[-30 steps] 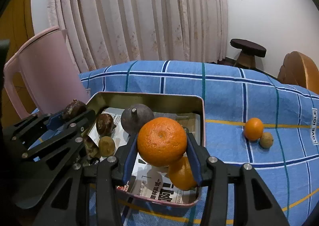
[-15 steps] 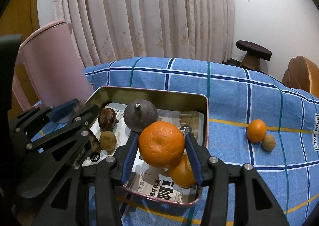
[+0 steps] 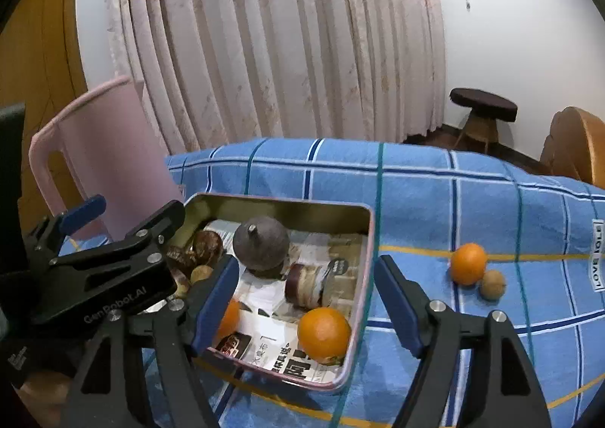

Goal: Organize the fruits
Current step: 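Open the left gripper over the tin while the right releases the orange into it, then move both grippers back toward the last orange and kiwi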

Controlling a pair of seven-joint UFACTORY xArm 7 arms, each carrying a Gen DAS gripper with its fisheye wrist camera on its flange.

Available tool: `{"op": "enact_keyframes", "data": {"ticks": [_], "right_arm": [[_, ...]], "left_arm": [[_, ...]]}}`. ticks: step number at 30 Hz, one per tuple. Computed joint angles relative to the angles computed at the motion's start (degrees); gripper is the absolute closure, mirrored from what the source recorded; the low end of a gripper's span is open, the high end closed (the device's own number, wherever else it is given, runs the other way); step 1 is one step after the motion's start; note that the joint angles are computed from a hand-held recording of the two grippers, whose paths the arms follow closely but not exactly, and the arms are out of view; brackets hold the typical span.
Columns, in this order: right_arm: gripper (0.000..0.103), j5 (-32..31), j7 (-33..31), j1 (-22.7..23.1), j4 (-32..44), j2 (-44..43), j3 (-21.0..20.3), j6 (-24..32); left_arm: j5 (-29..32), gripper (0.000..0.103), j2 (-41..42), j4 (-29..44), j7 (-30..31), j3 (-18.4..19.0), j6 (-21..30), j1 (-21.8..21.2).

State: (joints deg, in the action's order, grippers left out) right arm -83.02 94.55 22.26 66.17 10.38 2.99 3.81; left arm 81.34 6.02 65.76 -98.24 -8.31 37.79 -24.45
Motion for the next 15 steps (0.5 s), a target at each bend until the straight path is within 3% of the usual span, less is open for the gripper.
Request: {"op": "enact_keyframes", "data": {"ticks": [8, 12, 15], "right_arm": [[0.027, -3.89, 4.66, -1.33, -1.24, -1.89, 0.90, 2.77], [0.027, -7.52, 10.63, -3.50, -2.89, -4.17, 1.01, 3.66], [0.027, -5.89, 9.82, -5.41, -3.96, -4.66, 1.42, 3.19]], "left_arm": [[0.02, 0.000, 2.31, 1.69, 2.39, 0.02, 1.05, -1.55], [0.12, 0.000, 3.01, 2.19, 2.70, 0.18, 1.27, -2.30], [-0.01, 0.000, 3.68, 2.61, 3.18, 0.31, 0.98, -2.79]]}}
